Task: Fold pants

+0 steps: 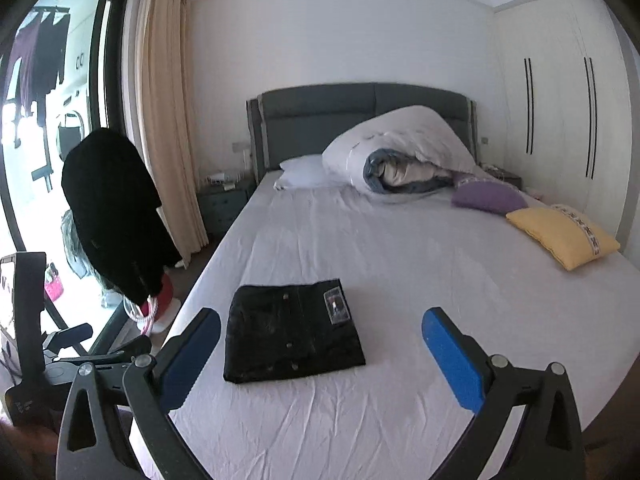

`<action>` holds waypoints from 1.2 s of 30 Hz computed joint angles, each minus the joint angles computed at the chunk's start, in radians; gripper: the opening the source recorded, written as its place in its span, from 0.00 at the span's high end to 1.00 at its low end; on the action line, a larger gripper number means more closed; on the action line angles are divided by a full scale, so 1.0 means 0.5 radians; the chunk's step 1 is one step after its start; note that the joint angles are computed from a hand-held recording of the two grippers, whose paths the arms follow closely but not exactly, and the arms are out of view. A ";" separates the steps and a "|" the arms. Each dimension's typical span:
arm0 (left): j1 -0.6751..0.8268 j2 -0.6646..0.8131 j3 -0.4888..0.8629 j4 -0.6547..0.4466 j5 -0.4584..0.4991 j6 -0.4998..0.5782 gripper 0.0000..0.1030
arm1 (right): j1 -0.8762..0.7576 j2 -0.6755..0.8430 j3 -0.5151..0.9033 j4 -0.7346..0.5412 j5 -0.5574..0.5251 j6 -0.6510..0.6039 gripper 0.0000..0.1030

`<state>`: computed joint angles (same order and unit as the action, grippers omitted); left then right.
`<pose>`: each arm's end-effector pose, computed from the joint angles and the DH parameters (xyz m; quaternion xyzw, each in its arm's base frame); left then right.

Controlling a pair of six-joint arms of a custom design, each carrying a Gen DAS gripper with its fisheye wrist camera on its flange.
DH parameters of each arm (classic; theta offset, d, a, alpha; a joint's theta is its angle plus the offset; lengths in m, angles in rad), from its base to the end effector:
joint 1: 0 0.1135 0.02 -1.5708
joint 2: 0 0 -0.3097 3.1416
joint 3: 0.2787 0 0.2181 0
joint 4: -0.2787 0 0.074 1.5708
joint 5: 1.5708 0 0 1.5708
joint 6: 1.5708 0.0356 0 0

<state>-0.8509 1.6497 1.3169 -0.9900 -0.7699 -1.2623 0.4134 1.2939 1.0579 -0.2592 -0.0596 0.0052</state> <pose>0.2076 -0.1992 0.3139 -0.2333 0.8908 0.0835 0.3808 0.2277 0.1022 0.3687 -0.1889 0.8375 0.1314 0.4955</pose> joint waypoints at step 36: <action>0.188 0.036 -0.301 0.412 0.199 0.134 0.00 | 0.113 0.240 0.025 -0.228 0.143 0.014 0.00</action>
<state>-0.7569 1.6677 1.1662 -0.7839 -0.6705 -1.1951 0.4701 1.4140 1.0703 -0.3731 0.0120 0.0124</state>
